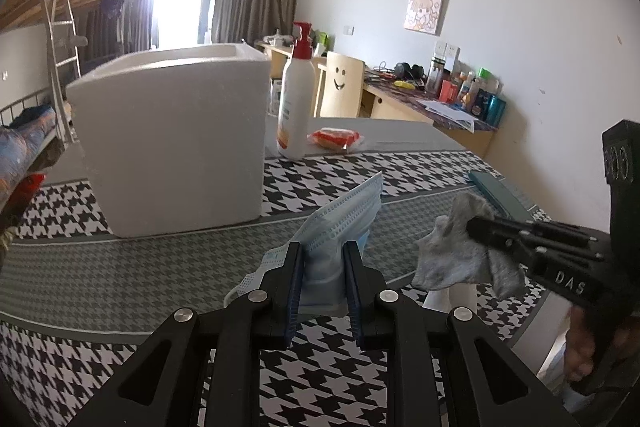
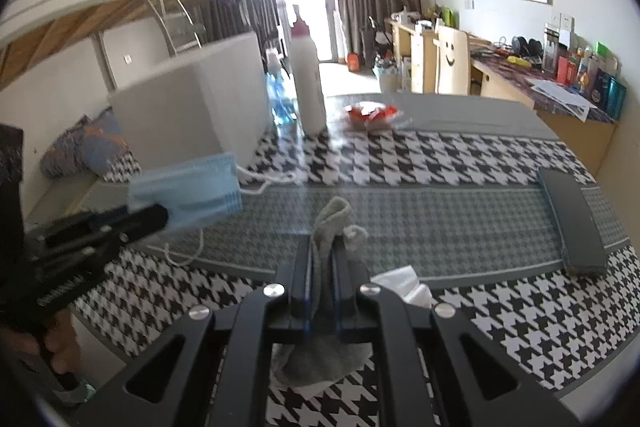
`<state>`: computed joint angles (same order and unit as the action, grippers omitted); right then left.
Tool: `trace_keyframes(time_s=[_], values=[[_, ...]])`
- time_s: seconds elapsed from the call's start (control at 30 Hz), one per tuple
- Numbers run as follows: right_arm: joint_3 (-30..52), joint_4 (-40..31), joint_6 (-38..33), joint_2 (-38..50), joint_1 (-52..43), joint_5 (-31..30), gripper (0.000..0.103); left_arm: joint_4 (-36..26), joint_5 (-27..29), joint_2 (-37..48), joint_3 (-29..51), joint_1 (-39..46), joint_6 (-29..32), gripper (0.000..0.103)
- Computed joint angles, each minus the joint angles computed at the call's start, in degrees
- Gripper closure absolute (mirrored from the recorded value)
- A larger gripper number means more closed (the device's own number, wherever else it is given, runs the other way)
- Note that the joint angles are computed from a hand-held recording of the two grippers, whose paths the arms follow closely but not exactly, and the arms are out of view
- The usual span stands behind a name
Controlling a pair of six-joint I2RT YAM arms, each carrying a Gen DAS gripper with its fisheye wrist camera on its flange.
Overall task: Organize soft objects
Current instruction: 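Carry blue mask in left tool while right tool carries grey sock toward foam box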
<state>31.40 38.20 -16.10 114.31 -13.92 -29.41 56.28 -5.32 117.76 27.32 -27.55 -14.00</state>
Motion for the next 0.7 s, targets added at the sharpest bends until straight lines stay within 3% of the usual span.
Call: trace_keyframes(time_s=[0.7], values=[[-2.45,1.5,2.16,-6.15,1.63,-0.95,0.092,0.47,-3.92,-6.21,-3.78,-0.74,2.22,0.081]])
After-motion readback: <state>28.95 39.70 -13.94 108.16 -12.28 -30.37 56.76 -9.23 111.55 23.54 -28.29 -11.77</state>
